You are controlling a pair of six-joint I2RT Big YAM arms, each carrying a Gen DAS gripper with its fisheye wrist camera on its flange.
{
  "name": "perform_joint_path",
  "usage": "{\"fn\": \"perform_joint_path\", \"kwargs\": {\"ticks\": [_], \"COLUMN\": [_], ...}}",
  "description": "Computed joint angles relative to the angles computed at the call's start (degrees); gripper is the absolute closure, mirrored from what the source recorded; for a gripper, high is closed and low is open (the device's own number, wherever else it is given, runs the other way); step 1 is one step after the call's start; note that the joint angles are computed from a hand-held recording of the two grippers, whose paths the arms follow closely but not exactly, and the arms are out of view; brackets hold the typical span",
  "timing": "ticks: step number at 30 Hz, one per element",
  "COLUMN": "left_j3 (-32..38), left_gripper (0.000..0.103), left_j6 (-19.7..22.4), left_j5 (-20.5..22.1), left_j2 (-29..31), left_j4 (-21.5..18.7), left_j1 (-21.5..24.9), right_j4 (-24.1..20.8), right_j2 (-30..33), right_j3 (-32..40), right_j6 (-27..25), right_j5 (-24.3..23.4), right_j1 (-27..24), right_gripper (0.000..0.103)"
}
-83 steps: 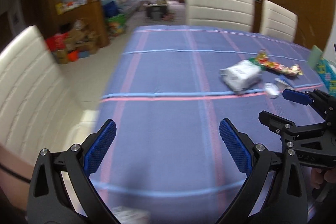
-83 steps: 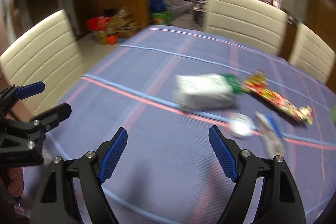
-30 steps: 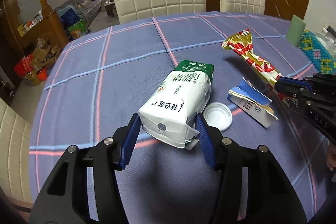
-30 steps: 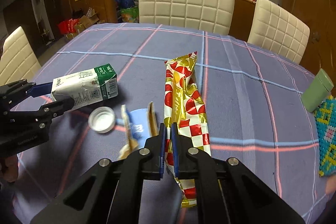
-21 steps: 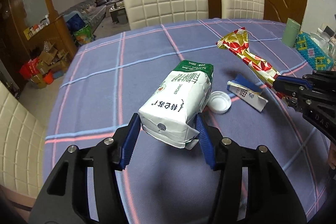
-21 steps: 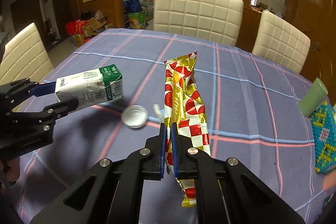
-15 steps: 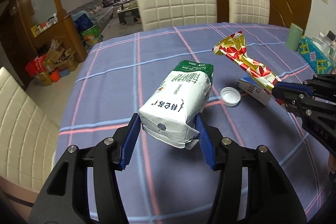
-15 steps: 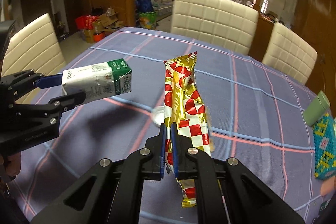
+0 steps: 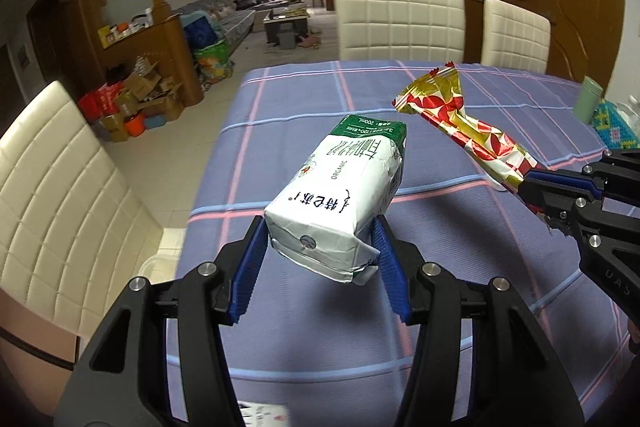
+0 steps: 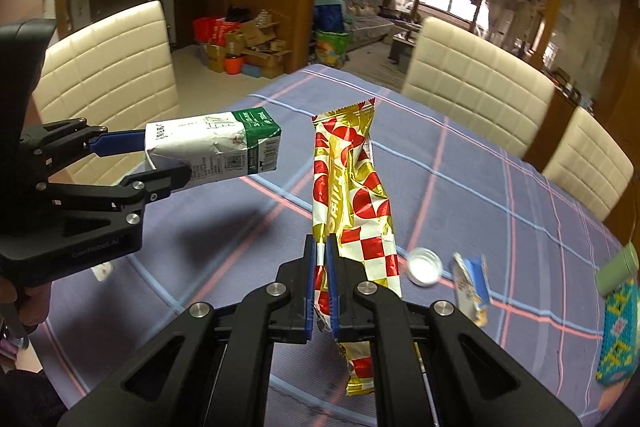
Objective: Collect trash
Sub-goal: 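Grasp the white milk carton with the left tool while the right tool grasps the red-gold candy wrapper, then carry the milk carton and candy wrapper over the clear bin and release them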
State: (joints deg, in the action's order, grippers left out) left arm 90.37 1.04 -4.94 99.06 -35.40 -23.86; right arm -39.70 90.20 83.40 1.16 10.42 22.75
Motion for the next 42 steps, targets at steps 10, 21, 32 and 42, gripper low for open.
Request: {"fn": "perform_joint_path", "kwargs": {"ticks": [10, 21, 32, 42], "left_j3": [-4.10, -6.20, -9.35, -12.88], "left_gripper": [0.048, 0.048, 0.048, 0.048], "left_j6": [-0.14, -0.26, -0.46, -1.73], "left_j5": [0.77, 0.25, -2.05, -4.46], "left_j2": [-3.03, -3.58, -5.81, -7.38], "left_j4": [1.54, 2.46, 4.01, 5.41], "left_j1": [4.41, 7.42, 10.75, 15.69], "right_j4": [-1.46, -2.72, -3.43, -4.80], "right_j2": [4.20, 8.30, 12.73, 17.79], "right_j3": [5.64, 10.82, 16.61, 22.86], "right_j6": [-1.73, -3.02, -3.89, -4.22], "right_j5": [0.07, -0.70, -2.37, -4.74], "right_j1": [3.99, 7.06, 9.54, 11.88], "right_gripper": [0.097, 0.097, 0.097, 0.097]}}
